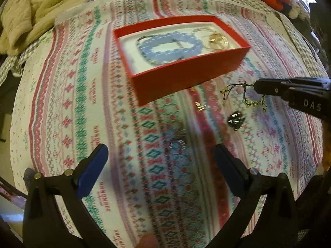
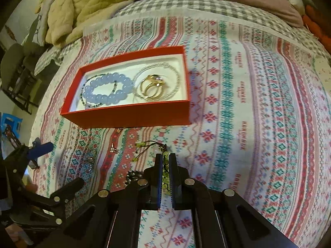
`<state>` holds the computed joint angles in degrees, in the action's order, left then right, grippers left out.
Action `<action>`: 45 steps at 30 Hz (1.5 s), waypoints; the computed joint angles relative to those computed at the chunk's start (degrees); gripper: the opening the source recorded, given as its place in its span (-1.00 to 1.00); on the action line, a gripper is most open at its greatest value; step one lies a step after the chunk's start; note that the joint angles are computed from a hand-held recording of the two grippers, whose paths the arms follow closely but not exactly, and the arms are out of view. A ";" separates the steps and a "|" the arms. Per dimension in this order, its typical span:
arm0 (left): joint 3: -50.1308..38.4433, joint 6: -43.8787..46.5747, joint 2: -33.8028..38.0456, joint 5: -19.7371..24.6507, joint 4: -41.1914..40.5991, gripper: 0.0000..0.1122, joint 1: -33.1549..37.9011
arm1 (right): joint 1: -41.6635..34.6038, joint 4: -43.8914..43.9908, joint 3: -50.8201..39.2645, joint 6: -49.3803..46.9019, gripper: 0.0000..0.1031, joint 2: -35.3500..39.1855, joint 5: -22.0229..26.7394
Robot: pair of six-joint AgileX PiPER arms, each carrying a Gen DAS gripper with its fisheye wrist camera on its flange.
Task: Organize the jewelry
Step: 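Grasp the green beaded chain with the right tool while the left tool grasps the black flower piece, then carry the black piece and green chain toward the red box with both tools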
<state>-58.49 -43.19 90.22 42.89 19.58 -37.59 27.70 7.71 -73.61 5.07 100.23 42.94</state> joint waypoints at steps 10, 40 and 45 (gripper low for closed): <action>-3.71 7.95 2.96 -5.59 -6.25 0.61 -3.16 | -3.82 2.38 3.50 -3.72 -0.89 -4.72 -0.42; -13.69 -3.14 15.08 -4.93 -3.40 -0.52 -6.88 | -5.53 3.21 6.89 -6.25 -0.89 -5.33 -0.26; -10.94 -2.97 12.58 -5.23 -3.21 -0.52 -6.67 | -5.24 3.24 6.41 -6.11 -0.89 -5.42 -0.19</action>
